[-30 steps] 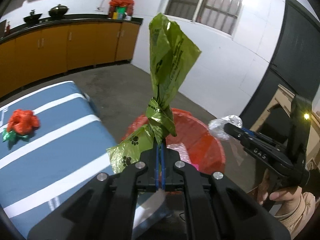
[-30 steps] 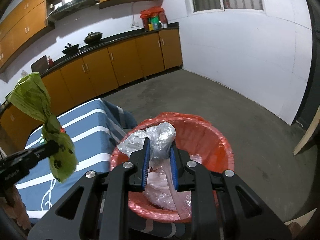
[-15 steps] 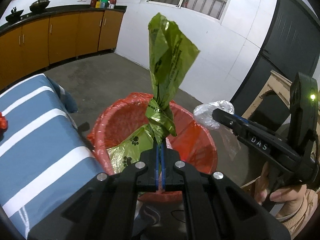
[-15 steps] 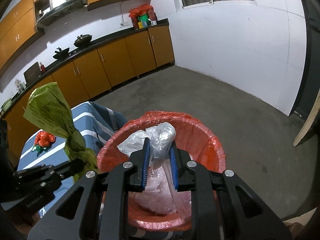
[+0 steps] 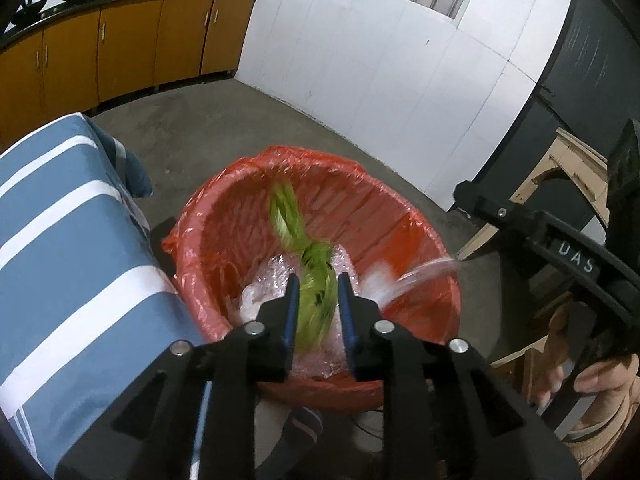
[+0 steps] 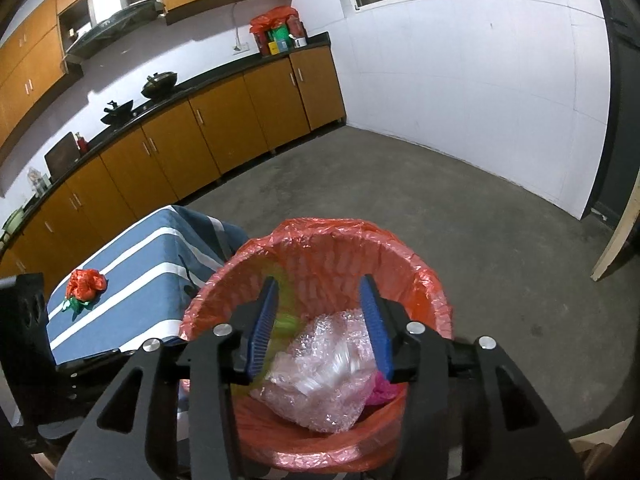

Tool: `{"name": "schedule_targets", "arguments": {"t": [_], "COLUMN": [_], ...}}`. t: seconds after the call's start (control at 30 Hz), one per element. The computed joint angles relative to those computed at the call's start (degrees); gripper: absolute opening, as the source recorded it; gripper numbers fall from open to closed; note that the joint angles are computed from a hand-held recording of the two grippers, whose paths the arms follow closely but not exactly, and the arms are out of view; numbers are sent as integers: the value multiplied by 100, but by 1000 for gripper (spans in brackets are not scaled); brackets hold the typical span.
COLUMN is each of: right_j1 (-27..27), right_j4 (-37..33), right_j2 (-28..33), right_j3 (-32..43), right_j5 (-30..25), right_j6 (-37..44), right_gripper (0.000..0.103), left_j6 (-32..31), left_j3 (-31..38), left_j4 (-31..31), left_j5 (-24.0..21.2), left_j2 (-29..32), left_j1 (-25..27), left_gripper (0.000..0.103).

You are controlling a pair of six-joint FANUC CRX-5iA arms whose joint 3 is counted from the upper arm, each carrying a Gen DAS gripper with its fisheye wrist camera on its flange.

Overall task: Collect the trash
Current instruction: 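Carry both bags over the bin and open both tools, then move both tools back to the red and green bags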

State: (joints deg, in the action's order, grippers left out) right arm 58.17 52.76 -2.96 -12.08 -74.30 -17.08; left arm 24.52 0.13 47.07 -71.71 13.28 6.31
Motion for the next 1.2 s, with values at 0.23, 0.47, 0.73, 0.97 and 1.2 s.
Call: {"name": "schedule_targets", "arguments": {"t": [0.23, 0.47, 0.73, 0.97, 1.2], "right_j1": [97, 20, -189, -390, -542], "right_j4": [178, 392, 346, -325, -1468], "right_j2": [165, 593, 1394, 2566, 4377], "right_j3": [184, 668, 1643, 3319, 6061], "right_j5": [-206, 221, 1115, 1875, 1715], "right_j6": [237, 736, 1521, 2697, 4372], "right_gripper": [56, 63, 63, 63, 58], "left_j6": [-490, -660, -654, -242, 671], "left_j3": [-551, -652, -667, -339, 277], "left_j4": [157, 321, 558, 454, 82], "left_j5": [896, 1539, 2366, 3056, 3427], "left_j2": [-478, -663, -669, -374, 102], "left_j1": [280, 816, 1534, 2089, 2447], "left_gripper": [45, 51, 53, 58, 62]}}
